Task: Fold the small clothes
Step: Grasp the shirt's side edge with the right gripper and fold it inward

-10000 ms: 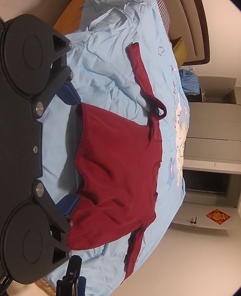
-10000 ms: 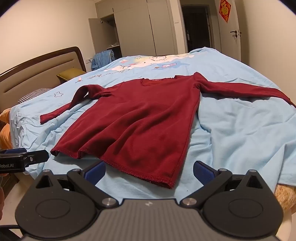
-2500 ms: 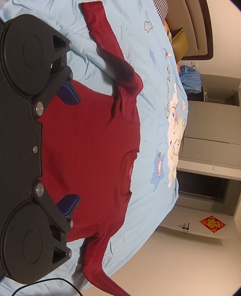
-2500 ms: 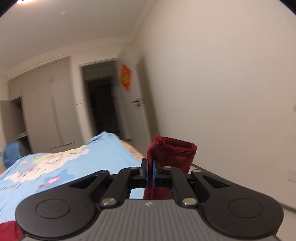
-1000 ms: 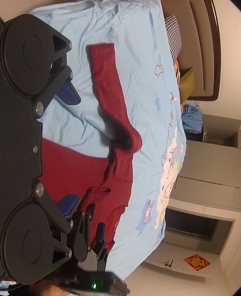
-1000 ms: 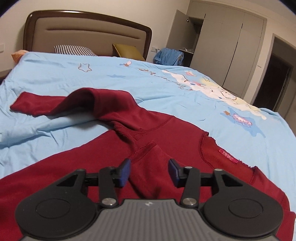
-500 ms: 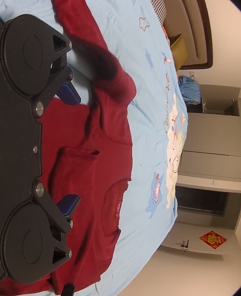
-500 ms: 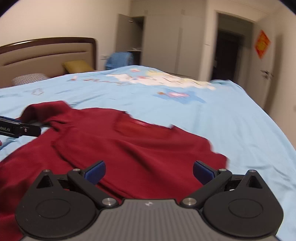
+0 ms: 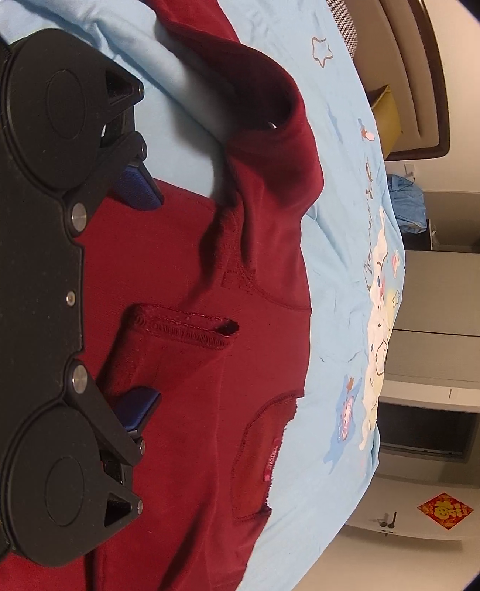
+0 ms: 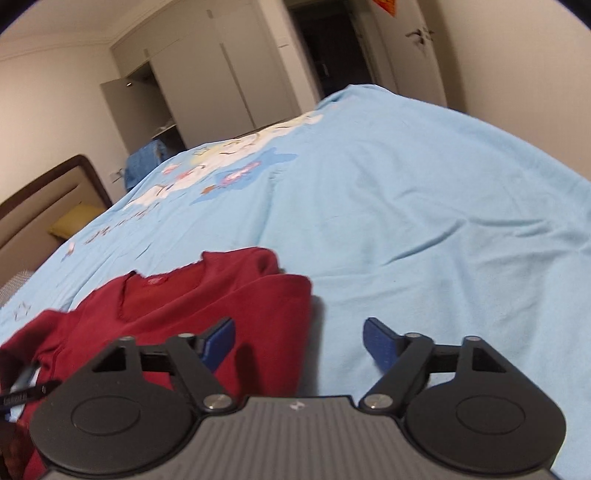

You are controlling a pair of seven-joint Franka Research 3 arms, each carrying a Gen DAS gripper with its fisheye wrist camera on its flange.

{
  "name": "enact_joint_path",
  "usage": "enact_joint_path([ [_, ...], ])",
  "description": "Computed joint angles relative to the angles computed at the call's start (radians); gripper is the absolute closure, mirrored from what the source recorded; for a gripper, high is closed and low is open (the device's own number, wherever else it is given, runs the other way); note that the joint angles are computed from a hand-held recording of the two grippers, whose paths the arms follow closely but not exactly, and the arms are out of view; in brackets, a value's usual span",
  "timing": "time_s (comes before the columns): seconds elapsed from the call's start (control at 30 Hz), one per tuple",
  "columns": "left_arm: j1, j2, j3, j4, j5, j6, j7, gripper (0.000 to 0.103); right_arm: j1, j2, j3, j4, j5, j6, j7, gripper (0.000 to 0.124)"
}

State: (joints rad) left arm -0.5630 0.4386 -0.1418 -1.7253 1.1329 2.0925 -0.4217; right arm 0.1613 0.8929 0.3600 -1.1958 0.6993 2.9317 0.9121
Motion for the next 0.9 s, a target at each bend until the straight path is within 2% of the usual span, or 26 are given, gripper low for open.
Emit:
enact_joint_path([
  [0.23,-0.011,0.026,0.007,0.024,0.002,-0.022,0.018,0.001,0.010,0.196,-0.001,0.315,0.037,-0.230,0.171,0.068],
  [0.37,-0.014,0.028,0.009,0.025,0.004,-0.023,0.017,0.001,0.028,0.257,-0.014,0.415,0.040,-0.281,0.228,0.094],
  [0.4,-0.014,0.028,0.009,0.025,0.004,-0.023,0.018,0.001,0.026,0.250,-0.007,0.402,0.046,-0.270,0.209,0.103],
  [0.5,-0.016,0.031,0.010,0.029,0.005,-0.022,0.019,0.001,0.035,0.169,-0.004,0.272,0.054,-0.135,0.106,0.108],
  [0.6,-0.018,0.030,0.010,0.029,0.012,-0.016,0.022,0.001,0.029,0.063,0.051,0.089,0.057,0.113,-0.096,0.113],
  [0.67,-0.018,0.036,0.010,0.037,0.012,-0.015,0.034,0.001,0.024,0.021,0.090,0.001,0.019,0.263,-0.180,0.113],
  [0.7,-0.018,0.039,0.011,0.040,0.010,-0.017,0.039,0.001,0.024,0.013,0.099,-0.018,0.013,0.306,-0.201,0.114],
  [0.73,-0.019,0.042,0.012,0.043,0.009,-0.017,0.042,0.000,0.039,0.006,0.073,-0.027,-0.005,0.315,-0.168,0.114],
  [0.87,-0.018,0.040,0.015,0.039,0.008,-0.010,0.045,0.000,0.191,0.019,-0.192,0.028,-0.041,0.198,0.073,0.114],
  [0.9,-0.017,0.039,0.015,0.037,0.009,-0.005,0.043,0.000,0.199,0.029,-0.213,0.039,-0.053,0.181,0.109,0.114],
])
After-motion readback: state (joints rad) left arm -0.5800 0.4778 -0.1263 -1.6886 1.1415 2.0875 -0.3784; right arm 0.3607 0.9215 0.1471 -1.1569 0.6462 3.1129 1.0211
